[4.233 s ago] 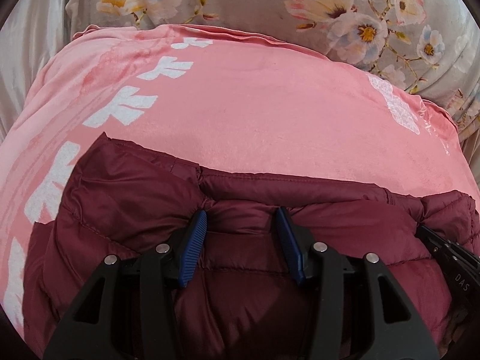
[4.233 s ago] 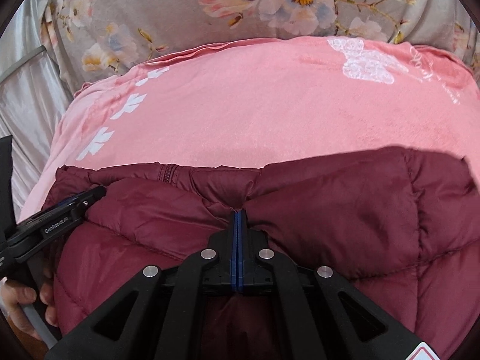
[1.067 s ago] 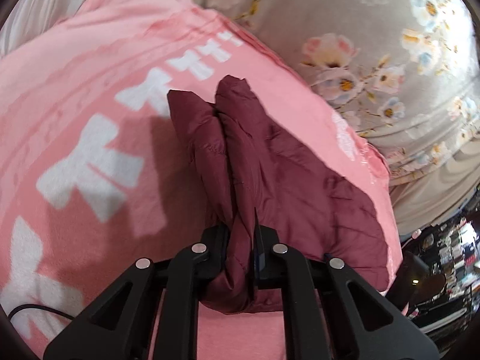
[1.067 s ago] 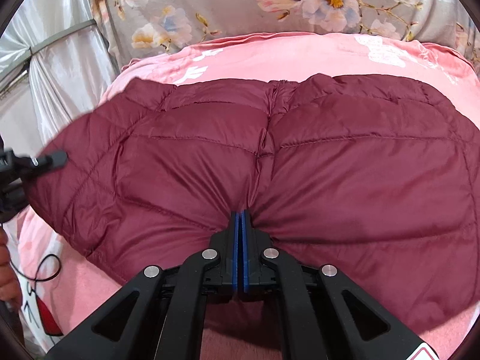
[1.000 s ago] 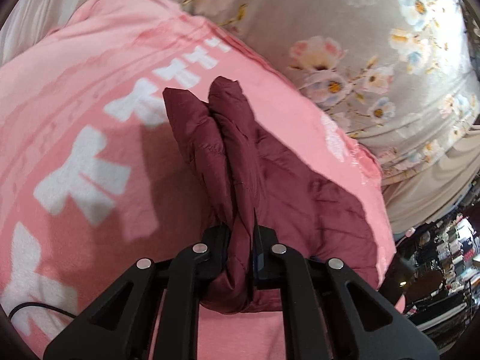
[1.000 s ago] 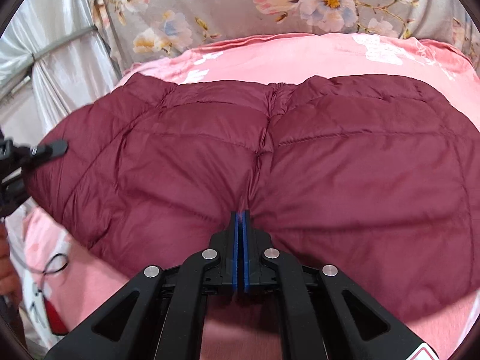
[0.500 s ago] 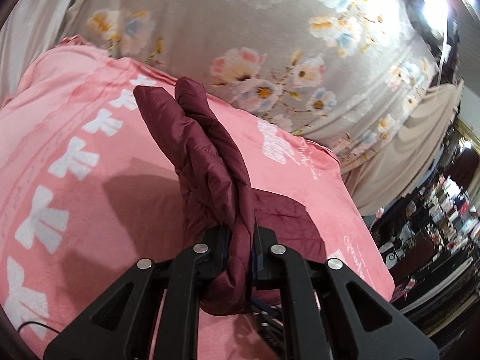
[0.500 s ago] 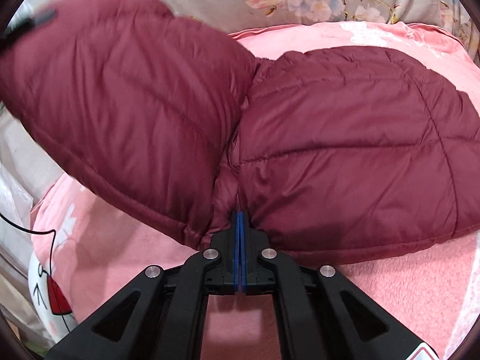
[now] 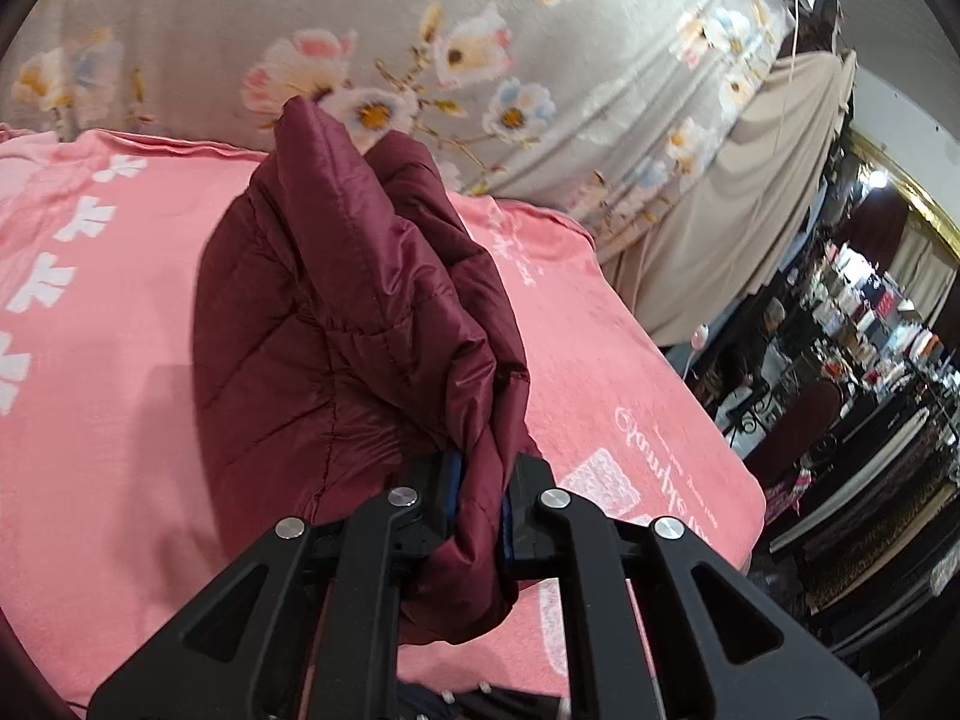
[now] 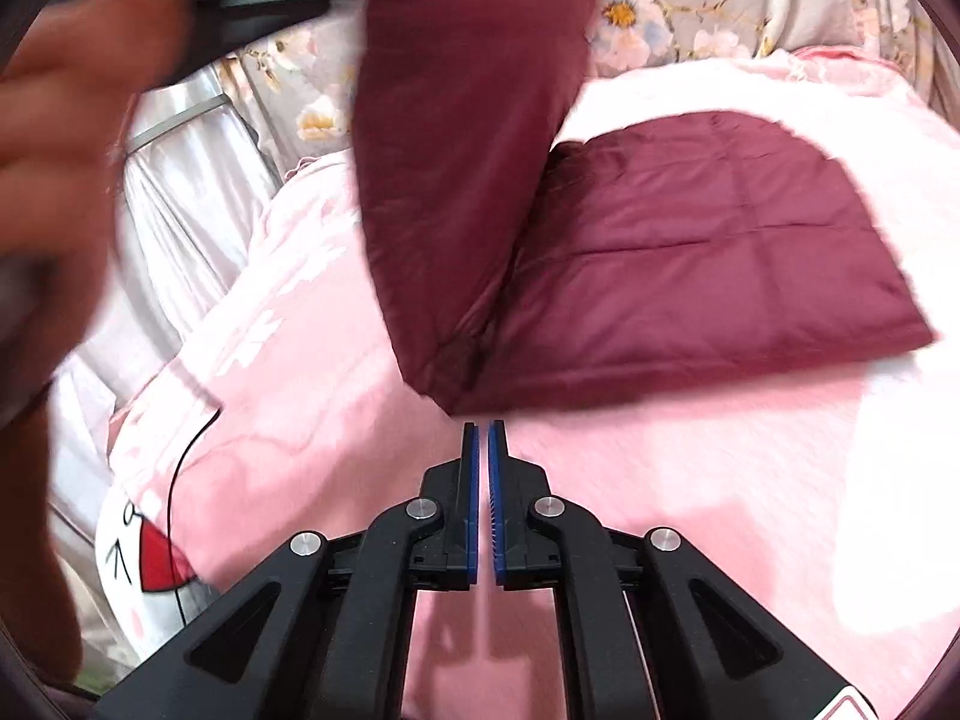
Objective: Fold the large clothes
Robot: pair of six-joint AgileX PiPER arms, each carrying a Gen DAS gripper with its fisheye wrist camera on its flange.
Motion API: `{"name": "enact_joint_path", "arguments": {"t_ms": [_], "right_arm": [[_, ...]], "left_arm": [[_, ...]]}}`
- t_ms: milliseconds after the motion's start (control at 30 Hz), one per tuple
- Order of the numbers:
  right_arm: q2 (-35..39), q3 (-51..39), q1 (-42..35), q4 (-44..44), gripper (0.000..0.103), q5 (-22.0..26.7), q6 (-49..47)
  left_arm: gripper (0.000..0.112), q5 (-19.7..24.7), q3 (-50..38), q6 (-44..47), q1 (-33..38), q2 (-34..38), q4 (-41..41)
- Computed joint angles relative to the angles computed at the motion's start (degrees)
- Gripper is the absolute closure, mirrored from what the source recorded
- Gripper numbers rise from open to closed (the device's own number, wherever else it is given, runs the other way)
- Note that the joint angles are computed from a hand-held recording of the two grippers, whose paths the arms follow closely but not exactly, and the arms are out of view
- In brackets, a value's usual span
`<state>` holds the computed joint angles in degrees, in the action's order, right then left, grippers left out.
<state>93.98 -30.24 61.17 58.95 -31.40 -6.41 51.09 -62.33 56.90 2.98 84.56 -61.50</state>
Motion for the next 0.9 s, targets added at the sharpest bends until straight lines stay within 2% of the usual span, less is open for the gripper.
{"name": "enact_joint_path", "arguments": {"t_ms": [100, 267, 500, 800, 900], "right_arm": [[-3.7, 3.4, 4.1, 10.4, 0.099, -3.7, -6.9], [-8.7, 9.7, 5.8, 15.5, 0.099, -5.5, -5.2], [-11.3, 14.9, 4.7, 14.7, 0.095, -6.8, 1.0], [-12.4, 17.3, 4.6, 14.0, 0.095, -7.0, 4.0], [-12.4, 19.0, 3.1, 10.3, 0.095, -6.4, 7.1]], "left_arm": [[0.104, -4.5, -1.3, -3.3, -7.4, 3.0, 2.4], [0.104, -10.8, -3.5, -8.5, -17.4, 11.0, 5.7], [0.104, -16.3, -4.5, -14.8, -23.8, 19.0, 10.0], [0.103, -21.0, -5.6, -23.0, -27.7, 22.2, 17.9], [0.103, -22.0, -5.5, -24.8, -28.3, 22.3, 20.0]]}}
